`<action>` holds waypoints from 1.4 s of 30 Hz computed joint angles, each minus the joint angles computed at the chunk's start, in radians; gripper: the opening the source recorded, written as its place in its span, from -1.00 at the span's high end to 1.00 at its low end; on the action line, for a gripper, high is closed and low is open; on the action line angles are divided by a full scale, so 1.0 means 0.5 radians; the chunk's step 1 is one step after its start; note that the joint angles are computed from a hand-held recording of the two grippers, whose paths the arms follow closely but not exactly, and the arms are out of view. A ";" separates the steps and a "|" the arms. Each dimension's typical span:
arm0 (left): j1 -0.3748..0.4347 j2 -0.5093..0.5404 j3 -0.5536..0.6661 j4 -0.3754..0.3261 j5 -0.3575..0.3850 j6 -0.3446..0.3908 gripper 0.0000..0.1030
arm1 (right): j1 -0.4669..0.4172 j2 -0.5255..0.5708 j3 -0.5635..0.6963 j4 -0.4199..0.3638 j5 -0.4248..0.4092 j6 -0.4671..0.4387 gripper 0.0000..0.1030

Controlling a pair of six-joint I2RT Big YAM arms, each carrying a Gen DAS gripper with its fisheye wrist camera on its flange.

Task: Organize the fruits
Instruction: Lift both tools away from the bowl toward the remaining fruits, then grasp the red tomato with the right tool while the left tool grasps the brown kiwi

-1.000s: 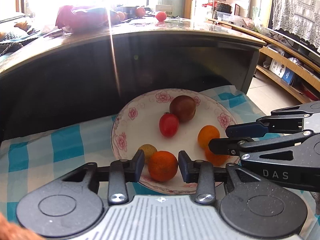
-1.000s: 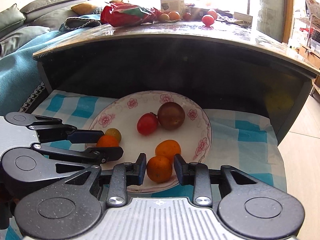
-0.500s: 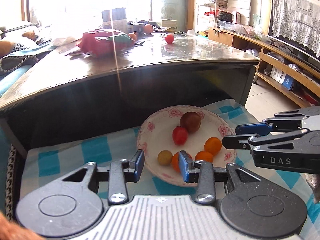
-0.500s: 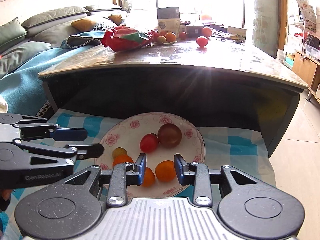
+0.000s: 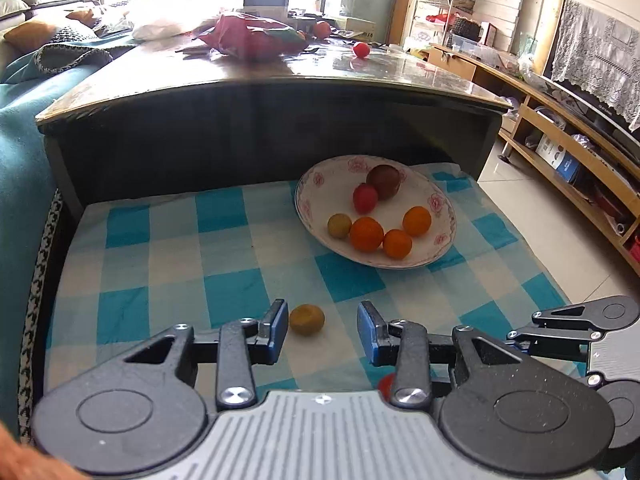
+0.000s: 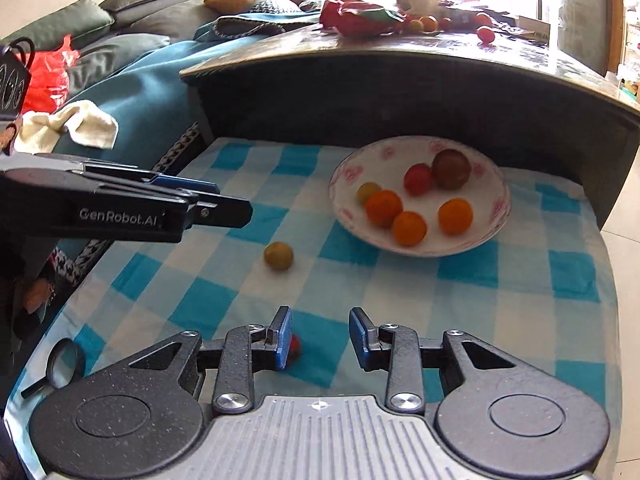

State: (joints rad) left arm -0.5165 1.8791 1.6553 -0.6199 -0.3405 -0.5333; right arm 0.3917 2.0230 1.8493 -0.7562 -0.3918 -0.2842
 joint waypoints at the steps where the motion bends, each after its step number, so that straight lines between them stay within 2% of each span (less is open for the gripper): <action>1: 0.003 -0.015 -0.026 0.016 0.007 0.002 0.09 | 0.011 0.007 -0.004 -0.012 0.009 -0.013 0.46; 7: 0.031 -0.015 -0.079 0.076 0.051 0.017 0.09 | 0.072 0.059 0.007 -0.040 0.035 -0.143 0.46; 12: 0.031 0.084 -0.020 0.027 0.085 0.089 0.09 | 0.084 0.124 0.061 -0.026 0.074 -0.184 0.38; 15: 0.028 0.153 0.037 0.028 0.062 0.159 0.09 | 0.075 0.161 0.110 -0.067 0.095 -0.176 0.42; 16: 0.030 0.175 0.057 0.034 0.061 0.167 0.09 | 0.072 0.168 0.113 -0.072 0.087 -0.180 0.49; 20: 0.045 0.259 0.144 0.013 0.050 0.151 0.09 | 0.068 0.149 0.067 -0.023 0.067 -0.196 0.51; 28: 0.056 0.338 0.198 -0.030 -0.024 0.164 0.09 | 0.034 0.142 0.099 -0.097 -0.010 -0.117 0.53; 32: 0.056 0.342 0.204 -0.011 -0.021 0.188 0.27 | 0.017 0.128 0.095 -0.098 0.002 -0.083 0.53; 34: 0.049 0.343 0.210 -0.014 -0.031 0.224 0.27 | 0.008 0.122 0.093 -0.095 0.011 -0.083 0.53; 37: 0.029 0.325 0.209 -0.048 -0.029 0.244 0.27 | -0.008 0.111 0.082 -0.087 0.040 -0.086 0.53; 42: -0.047 0.238 0.162 -0.210 -0.009 0.166 0.27 | -0.041 0.088 0.045 -0.065 0.097 -0.106 0.53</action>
State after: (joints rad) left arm -0.5397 1.9983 1.7362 -0.7250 -0.3447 -0.4504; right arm 0.3714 2.0667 1.8717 -0.7885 -0.3436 -0.3372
